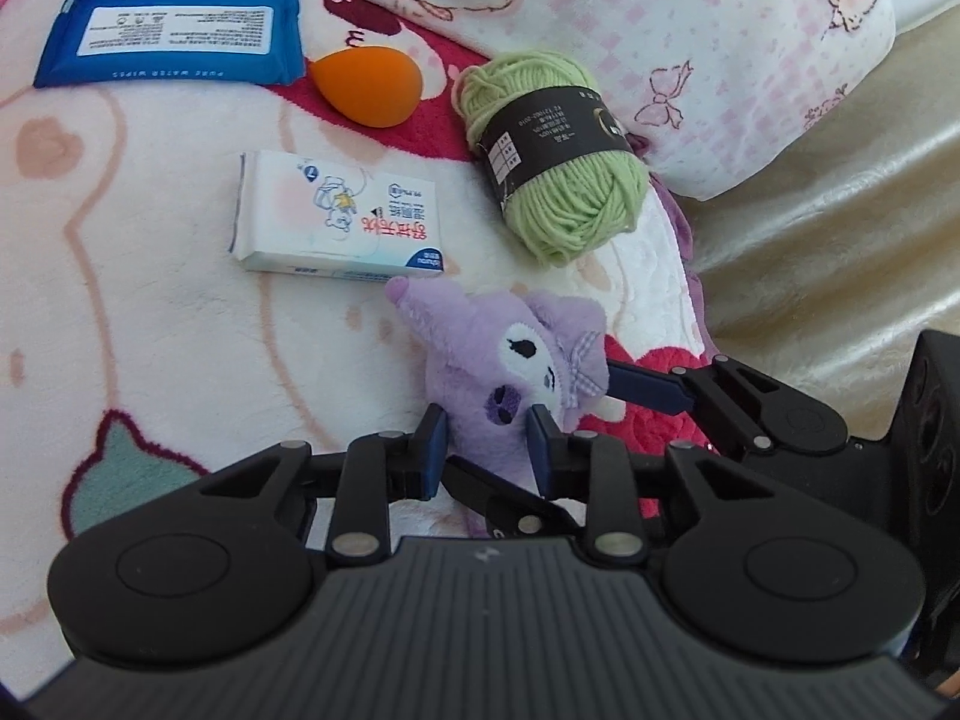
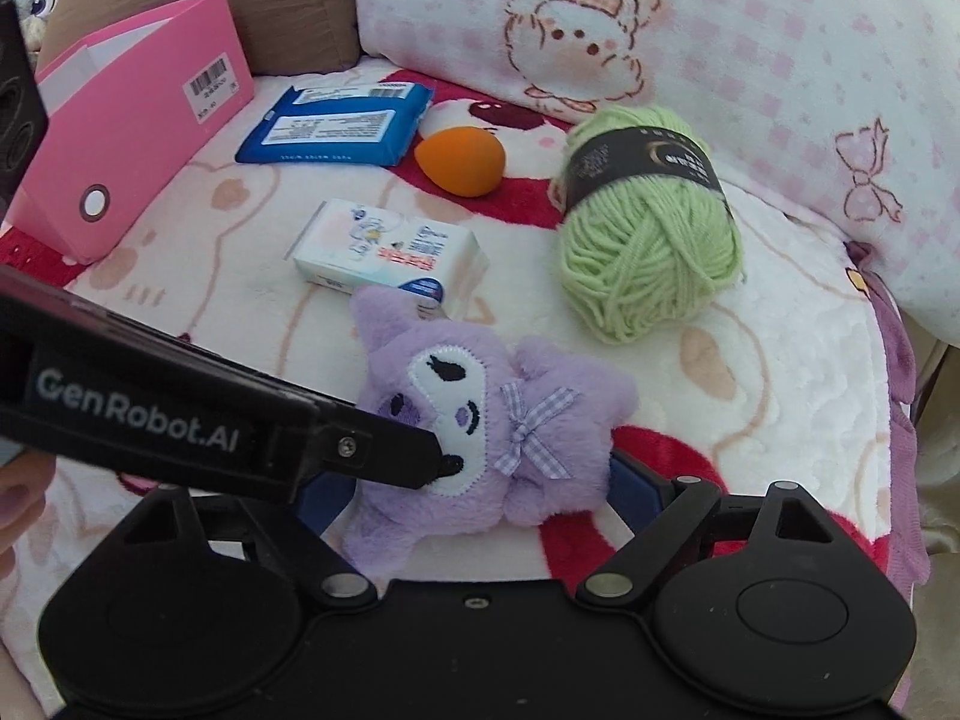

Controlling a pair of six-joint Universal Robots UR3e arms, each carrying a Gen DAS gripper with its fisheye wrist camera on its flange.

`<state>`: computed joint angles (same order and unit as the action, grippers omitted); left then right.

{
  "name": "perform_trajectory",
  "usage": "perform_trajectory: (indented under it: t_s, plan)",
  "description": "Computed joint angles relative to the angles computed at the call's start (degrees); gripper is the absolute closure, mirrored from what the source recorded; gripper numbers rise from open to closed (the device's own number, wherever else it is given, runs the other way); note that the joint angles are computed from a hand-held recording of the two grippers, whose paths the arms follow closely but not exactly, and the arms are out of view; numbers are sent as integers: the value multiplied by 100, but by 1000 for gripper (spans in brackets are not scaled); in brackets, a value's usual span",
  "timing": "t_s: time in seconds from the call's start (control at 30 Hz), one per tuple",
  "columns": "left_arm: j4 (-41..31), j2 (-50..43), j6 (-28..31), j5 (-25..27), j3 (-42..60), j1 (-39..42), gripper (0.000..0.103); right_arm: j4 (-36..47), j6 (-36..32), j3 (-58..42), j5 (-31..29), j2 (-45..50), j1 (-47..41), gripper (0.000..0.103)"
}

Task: Organize objects
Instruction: 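Close the left tool on the purple plush toy's head and lift, then carry the plush toy with the left tool over the pink box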

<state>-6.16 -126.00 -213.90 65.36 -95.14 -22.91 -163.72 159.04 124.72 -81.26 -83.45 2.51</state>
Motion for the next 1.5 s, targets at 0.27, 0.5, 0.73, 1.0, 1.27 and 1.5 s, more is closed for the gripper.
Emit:
perform_trajectory:
  t_s: [0.27,0.5,0.73,1.0,1.27,1.5]
  plan:
    - [-331,608,546,-301,-562,382,75,197,421,57,187,-306,205,12]
    - [-623,1172,866,-247,-934,519,75,172,689,-43,126,-403,530,12]
    - [-1122,1818,1143,-341,-1241,666,75,805,927,-284,-4,-735,799,13]
    - [-2454,2584,1719,-506,-1122,803,76,1808,1219,-632,81,-1239,941,13]
    - [-3313,3377,2174,-558,-1237,994,74,2181,1441,-884,104,-1518,1214,13]
    - [-4437,4242,2830,-686,-1206,1358,74,2715,1613,-1399,16,-1648,1599,12]
